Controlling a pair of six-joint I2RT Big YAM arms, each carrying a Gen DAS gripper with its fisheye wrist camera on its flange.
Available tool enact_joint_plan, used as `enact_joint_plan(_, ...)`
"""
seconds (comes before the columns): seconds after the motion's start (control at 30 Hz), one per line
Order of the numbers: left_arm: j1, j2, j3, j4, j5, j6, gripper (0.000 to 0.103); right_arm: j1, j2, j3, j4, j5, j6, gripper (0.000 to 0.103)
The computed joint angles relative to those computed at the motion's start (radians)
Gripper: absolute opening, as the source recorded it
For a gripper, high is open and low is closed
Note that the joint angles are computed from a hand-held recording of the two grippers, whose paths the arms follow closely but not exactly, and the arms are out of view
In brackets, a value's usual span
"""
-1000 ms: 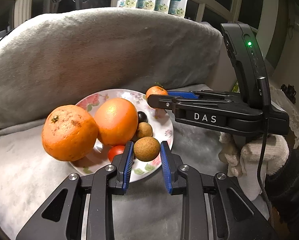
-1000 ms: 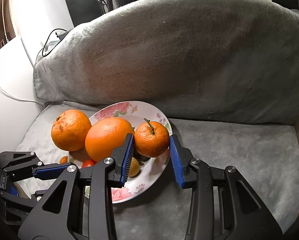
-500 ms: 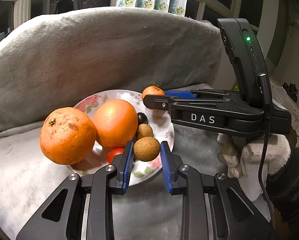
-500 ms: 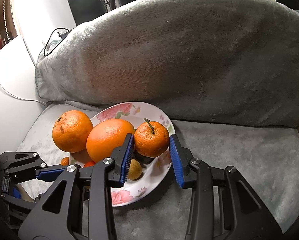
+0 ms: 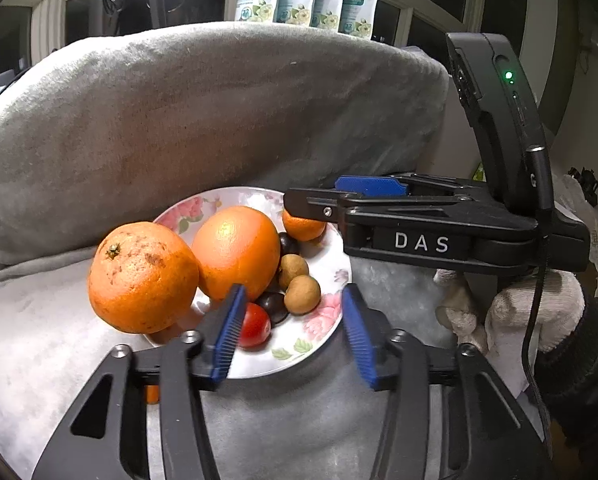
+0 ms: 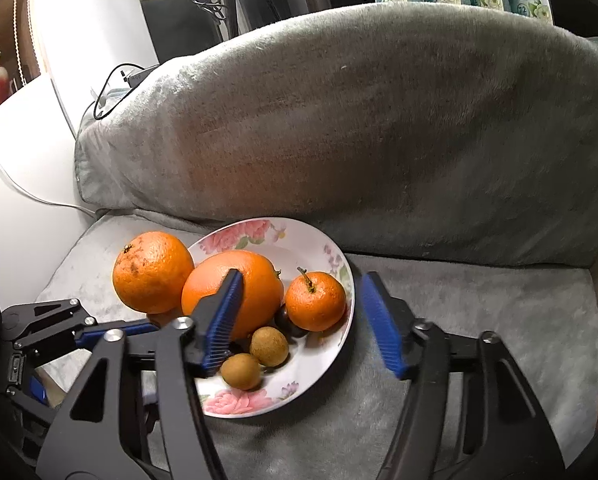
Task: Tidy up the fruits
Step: 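Carry the kumquat and tangerine onto the plate and open both tools, then move both open tools back toward the remaining plum and kumquat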
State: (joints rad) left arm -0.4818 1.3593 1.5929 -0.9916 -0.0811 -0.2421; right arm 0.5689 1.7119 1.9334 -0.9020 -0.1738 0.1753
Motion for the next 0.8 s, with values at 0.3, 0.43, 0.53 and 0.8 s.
enact_joint_plan(0.3,-0.002,-0.008,0.009,-0.006,-0.021,-0.002,0.073,0.000,-0.016,-0.010,0.020,0.019,0.016,0.091)
enact_joint_plan(0.43,-0.009,-0.011,0.013,-0.009,-0.042,-0.008,0.076,-0.001,-0.031,-0.023,0.030,0.031,0.010,0.098)
enact_joint_plan(0.53,-0.016,-0.019,0.012,-0.013,-0.055,-0.014,0.076,0.001,-0.048,-0.038,0.041,0.041,0.013,0.099)
enact_joint_plan(0.8,-0.034,-0.057,0.001,-0.028,-0.088,-0.033,0.076,-0.003,-0.081,-0.066,0.050,0.042,0.033,0.100)
